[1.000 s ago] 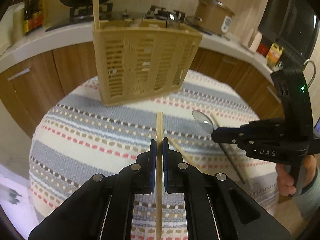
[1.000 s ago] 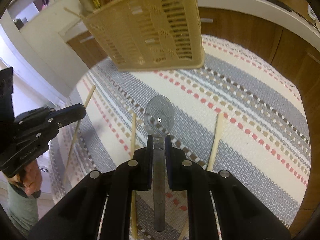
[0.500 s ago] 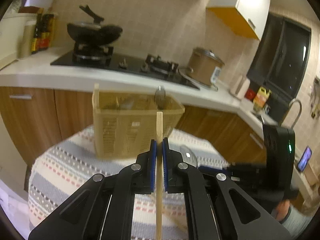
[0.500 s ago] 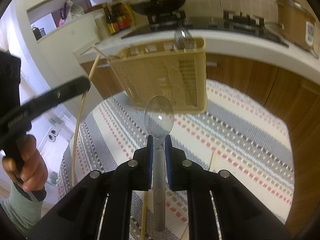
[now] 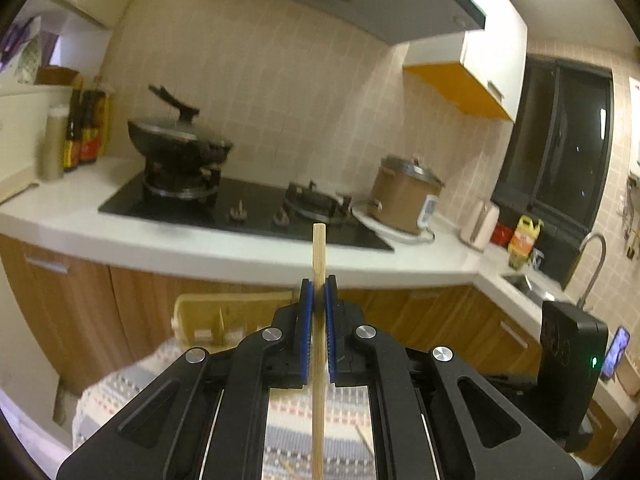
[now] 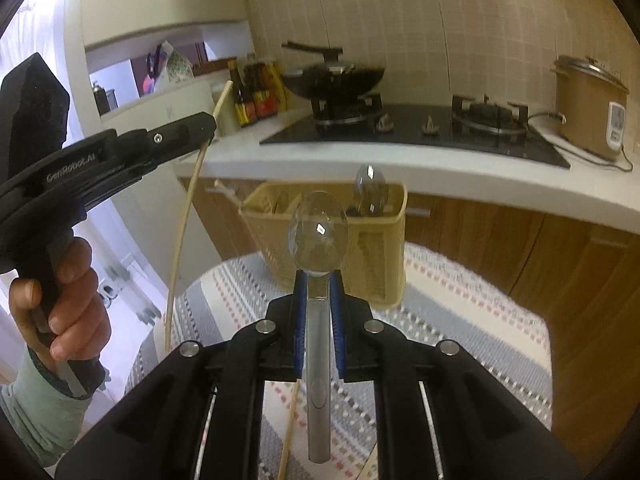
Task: Organize utensils
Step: 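Lift the chopstick and clear spoon and carry both over the tan basket, then lower the chopstick and spoon into the basket and open both tools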
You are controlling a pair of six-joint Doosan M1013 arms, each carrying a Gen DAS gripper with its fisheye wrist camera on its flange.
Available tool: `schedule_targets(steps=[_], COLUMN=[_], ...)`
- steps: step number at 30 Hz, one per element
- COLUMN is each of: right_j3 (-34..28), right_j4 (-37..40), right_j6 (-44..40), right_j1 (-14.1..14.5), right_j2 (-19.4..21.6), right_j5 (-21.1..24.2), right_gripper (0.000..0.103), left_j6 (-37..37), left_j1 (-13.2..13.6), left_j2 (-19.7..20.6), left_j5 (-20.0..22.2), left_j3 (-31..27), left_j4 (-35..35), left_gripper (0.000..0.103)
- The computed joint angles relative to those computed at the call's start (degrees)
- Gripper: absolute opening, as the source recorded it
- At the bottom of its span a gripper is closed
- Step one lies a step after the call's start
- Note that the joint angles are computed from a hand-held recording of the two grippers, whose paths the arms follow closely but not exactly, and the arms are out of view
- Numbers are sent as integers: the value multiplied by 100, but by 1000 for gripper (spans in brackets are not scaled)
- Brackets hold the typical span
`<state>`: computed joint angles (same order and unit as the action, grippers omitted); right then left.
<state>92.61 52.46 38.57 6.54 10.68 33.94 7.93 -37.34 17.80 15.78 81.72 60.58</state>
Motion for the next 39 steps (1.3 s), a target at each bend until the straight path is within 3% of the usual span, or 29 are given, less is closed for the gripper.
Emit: schedule_targets(steps=[2, 6, 9, 20, 22, 26, 28, 30, 39], right_j3=[-40, -219, -445, -1298, -1324, -1313, -1259, -1298, -1281], right_j4=[228, 826, 1233, 2212, 2510, 3134, 3787, 3807, 3947], right_j6=[-201, -667, -832, -1324, -1719, -2471, -3175, -3199, -3383], right_j1=[-37, -92, -107, 42, 84, 121, 154, 124, 88], right_j2=[13, 120, 270, 937, 1016, 1128, 1164, 1242, 1409], right_j5=[-24, -118, -126, -689, -959, -1271, -1530, -1442, -1322], right_gripper=[9, 10, 10, 10, 10, 10, 10, 10, 10], left_j6=[-770, -3069, -3775, -4817, -4977, -5978, -6427, -6726, -6223], left_j1=[26, 140, 264, 620, 681, 845, 912, 940, 867], left_j2=[-4, -28, -2, 378, 457, 603, 701, 760, 954], left_j5=[-46, -32, -105, 263, 315, 164, 133, 117, 493], left_j3=[-8, 23, -44, -443, -482, -514, -555, -563, -536], left_j4=[748, 2960, 3622, 4786, 4942, 5639, 5959, 6196, 6045], left_gripper=[4, 4, 4, 4, 4, 4, 4, 4, 4])
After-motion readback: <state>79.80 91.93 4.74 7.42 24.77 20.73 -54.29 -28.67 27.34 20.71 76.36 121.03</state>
